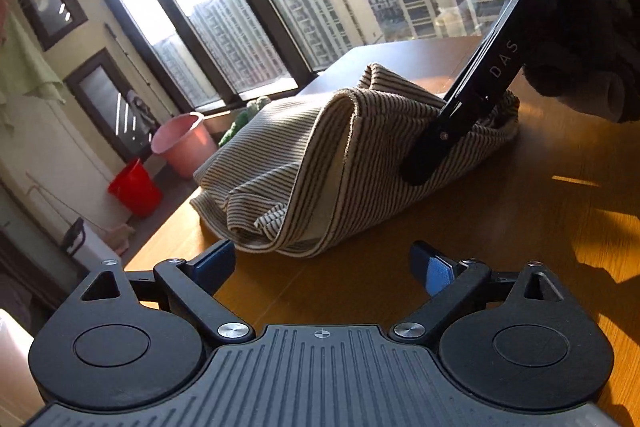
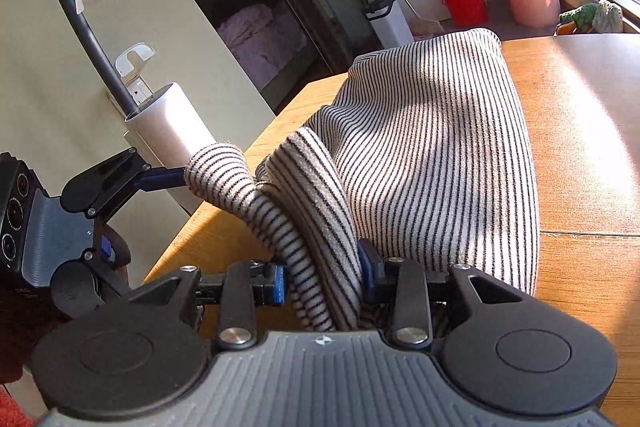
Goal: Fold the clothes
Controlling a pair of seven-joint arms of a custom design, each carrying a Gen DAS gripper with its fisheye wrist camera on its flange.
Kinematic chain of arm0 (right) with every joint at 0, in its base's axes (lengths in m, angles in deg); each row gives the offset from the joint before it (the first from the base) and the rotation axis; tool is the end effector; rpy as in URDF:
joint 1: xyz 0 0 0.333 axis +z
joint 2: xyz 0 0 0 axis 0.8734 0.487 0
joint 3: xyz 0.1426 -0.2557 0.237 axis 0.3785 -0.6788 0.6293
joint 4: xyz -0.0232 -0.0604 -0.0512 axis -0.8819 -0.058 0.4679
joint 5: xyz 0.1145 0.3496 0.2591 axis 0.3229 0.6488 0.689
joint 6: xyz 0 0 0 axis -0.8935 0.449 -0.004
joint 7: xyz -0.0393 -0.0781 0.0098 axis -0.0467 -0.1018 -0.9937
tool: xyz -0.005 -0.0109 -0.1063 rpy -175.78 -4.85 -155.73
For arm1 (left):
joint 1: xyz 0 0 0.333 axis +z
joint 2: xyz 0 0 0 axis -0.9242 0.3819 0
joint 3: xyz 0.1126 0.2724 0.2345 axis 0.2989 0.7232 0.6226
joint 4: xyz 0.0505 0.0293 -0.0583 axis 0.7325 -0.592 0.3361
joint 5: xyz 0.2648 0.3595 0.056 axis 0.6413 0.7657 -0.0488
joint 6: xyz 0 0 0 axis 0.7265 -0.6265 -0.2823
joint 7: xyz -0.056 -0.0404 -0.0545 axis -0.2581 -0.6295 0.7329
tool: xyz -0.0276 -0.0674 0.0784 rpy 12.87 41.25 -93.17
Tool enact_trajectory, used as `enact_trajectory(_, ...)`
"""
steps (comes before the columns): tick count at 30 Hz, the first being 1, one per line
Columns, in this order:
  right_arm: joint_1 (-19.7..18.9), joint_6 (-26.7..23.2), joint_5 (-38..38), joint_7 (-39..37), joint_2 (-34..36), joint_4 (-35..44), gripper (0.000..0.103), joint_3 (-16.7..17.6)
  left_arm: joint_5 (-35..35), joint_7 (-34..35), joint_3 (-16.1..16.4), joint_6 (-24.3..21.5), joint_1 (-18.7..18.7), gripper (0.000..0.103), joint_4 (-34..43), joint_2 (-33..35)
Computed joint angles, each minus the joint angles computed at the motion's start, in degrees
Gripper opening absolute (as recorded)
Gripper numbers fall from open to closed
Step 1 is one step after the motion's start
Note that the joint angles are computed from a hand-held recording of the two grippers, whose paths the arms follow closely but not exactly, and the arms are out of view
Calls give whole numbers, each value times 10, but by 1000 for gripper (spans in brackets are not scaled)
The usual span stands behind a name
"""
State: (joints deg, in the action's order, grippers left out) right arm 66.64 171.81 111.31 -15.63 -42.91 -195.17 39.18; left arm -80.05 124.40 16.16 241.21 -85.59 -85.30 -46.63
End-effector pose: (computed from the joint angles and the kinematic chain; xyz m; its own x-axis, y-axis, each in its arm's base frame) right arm 0.6655 0.1121 0.4713 0.6015 -0.6284 -0.4933 -0.7164 -0.1510 -0.6812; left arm 0.5713 -0.2057 0.4495 -0.5340 -0.6911 -0.4870 -0.2716 0.6858 -0.6752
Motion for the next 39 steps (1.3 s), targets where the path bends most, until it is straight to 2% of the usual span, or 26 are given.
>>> enact_trajectory(3,2,5,-1,-5,-5,-7,34,0,84,1,-21,41,20,97,20,41)
enact_trajectory(5,2,4,0,-6,-5,-7,34,0,109,22,-20,67,14,97,37,68)
enact_trajectory(6,3,7,-1,-14,-7,-8,34,0,102,46,-10,78,0,98,48,83)
enact_trajectory(7,4,13,0,-21,-9,-11,34,0,104,57,-7,77,-5,99,54,91)
enact_trajectory(8,6,19,0,-28,-12,-15,34,1,110,66,-15,78,1,99,60,99)
enact_trajectory(9,8,30,-2,-37,-17,-19,34,1,153,35,-39,99,27,99,56,109)
enact_trajectory(10,11,41,-4,-47,-22,-24,34,2,166,25,-44,102,34,98,57,112)
enact_trajectory(12,17,68,-8,-75,-34,-34,34,2,189,0,-57,98,48,93,60,116)
enact_trajectory(14,23,99,-9,-115,-47,-45,35,2,214,-27,-69,88,63,76,62,120)
enact_trajectory(17,27,128,-14,-135,-56,-52,36,-3,263,-63,-87,103,83,62,60,131)
enact_trajectory(21,26,146,-17,-136,-64,-57,41,-9,312,-107,-103,110,97,58,65,143)
enact_trajectory(25,26,146,-23,-147,-76,-73,41,-13,331,-112,-100,116,85,57,83,163)
enact_trajectory(27,28,147,-26,-153,-83,-82,41,-14,342,-120,-106,104,89,53,89,165)
enact_trajectory(29,28,148,-31,-150,-88,-83,41,-17,359,-137,-121,85,104,44,94,165)
enact_trajectory(31,23,135,-31,-150,-94,-81,43,-24,386,-182,-157,68,145,39,99,168)
enact_trajectory(32,18,123,-28,-155,-98,-79,48,-30,400,-205,-177,59,166,38,102,170)
enact_trajectory(33,15,127,-21,-162,-103,-80,57,-33,416,-242,-210,38,202,37,108,174)
enact_trajectory(34,12,135,-12,-171,-109,-82,62,-36,428,-274,-248,18,240,35,114,180)
enact_trajectory(36,8,172,18,-203,-122,-89,65,-42,436,-319,-333,-23,323,34,127,200)
enact_trajectory(39,8,255,49,-256,-128,-99,66,-45,416,-335,-453,-62,437,34,138,243)
